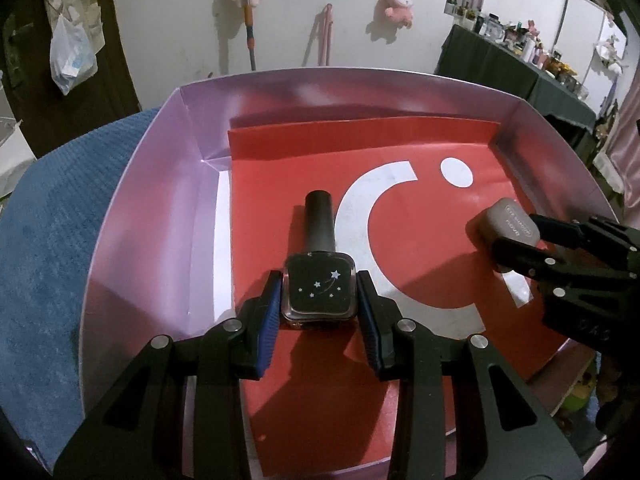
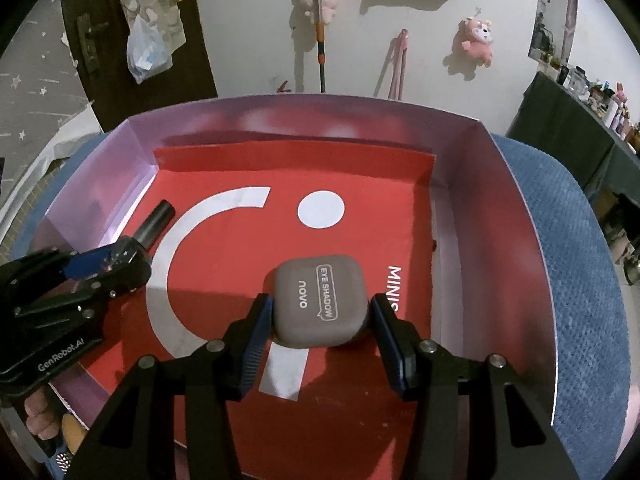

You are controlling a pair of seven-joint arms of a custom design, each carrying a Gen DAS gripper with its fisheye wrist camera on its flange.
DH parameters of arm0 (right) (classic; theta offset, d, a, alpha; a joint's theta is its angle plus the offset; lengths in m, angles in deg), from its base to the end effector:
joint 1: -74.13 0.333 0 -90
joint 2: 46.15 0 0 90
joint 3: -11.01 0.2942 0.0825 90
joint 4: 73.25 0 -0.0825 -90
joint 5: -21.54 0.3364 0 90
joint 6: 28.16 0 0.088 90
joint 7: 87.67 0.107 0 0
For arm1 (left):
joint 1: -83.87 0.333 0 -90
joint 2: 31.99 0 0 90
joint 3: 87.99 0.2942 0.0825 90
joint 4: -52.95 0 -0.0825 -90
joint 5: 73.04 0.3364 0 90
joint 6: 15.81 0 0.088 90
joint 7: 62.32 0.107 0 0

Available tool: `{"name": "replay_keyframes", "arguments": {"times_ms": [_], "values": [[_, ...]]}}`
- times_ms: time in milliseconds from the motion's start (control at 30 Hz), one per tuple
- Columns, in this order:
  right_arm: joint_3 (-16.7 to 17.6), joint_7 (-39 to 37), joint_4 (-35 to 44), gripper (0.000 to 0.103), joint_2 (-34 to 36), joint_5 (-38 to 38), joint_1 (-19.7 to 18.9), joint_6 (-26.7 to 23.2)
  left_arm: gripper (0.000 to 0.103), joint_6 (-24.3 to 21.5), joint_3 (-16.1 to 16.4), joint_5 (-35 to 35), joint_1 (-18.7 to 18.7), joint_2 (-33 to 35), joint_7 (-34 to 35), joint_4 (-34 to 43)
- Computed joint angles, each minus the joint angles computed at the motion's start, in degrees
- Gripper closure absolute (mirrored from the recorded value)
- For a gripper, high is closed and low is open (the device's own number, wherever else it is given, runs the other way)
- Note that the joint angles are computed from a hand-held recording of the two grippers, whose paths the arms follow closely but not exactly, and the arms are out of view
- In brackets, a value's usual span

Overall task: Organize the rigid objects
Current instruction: 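Lower and open left gripper on red paper while right gripper releases grey case, then withdraw both open tools out of the red box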

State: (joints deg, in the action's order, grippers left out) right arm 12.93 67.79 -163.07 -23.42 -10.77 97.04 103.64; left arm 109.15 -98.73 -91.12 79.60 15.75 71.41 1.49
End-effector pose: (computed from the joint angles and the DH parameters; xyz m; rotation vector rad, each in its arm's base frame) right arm 0.5975 0.2605 0.4506 -1.5090 2.2862 -0.6541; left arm 0.7294 -0.1445 0.4482 -1.0520 2.6288 -0.8677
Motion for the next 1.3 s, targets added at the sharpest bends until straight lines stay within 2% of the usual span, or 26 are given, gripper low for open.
{"name": "replay_keyframes", "arguments": {"times_ms": [200,533,733,867,1000,1033,1133,1300], "values": [[0.1,-0.1,-0.4,0.05,-0.1,0.6,-0.3,0.4,0.07,1.3,-0.1,-0.5,0.4,-1.7,0.9,-3.2],[0.0,0.3,-0.5,0.05,-0.2,0.1,0.0,0.4,0.069,-1.9,-0.1,0.1,-0.1,1.4,-1.0,2.9],[0.0,0.9,-0.5,0.049,-0.1,-0.1,0.1,0.5,0.069,-0.7,-0.1,0.3,0.0,0.7,-0.2,1.7],[0.0,1.2,-0.8,0.048,-0.2,-0.2,0.1,1.0,0.066,3.0,-0.1,-0.5,0.3,-1.7,0.6,-2.6],[0.0,1.7,-1.7,0.04,-0.9,-0.7,0.1,1.9,0.064,7.9,0.5,-0.6,0.0,-4.8,0.7,-8.0],[-0.1,1.9,-2.1,0.039,-1.3,-1.0,0.2,2.0,0.06,8.9,0.4,-1.0,0.2,-5.4,1.1,-9.1],[0.0,2.5,-2.9,0.036,-1.9,-1.6,0.3,2.5,0.057,10.7,-0.4,-2.6,0.9,-6.9,2.6,-11.4],[0.1,4.4,-4.8,0.03,-3.4,-3.3,0.8,3.9,0.042,14.2,-1.6,-5.8,2.0,-10.2,6.4,-16.6]]}}
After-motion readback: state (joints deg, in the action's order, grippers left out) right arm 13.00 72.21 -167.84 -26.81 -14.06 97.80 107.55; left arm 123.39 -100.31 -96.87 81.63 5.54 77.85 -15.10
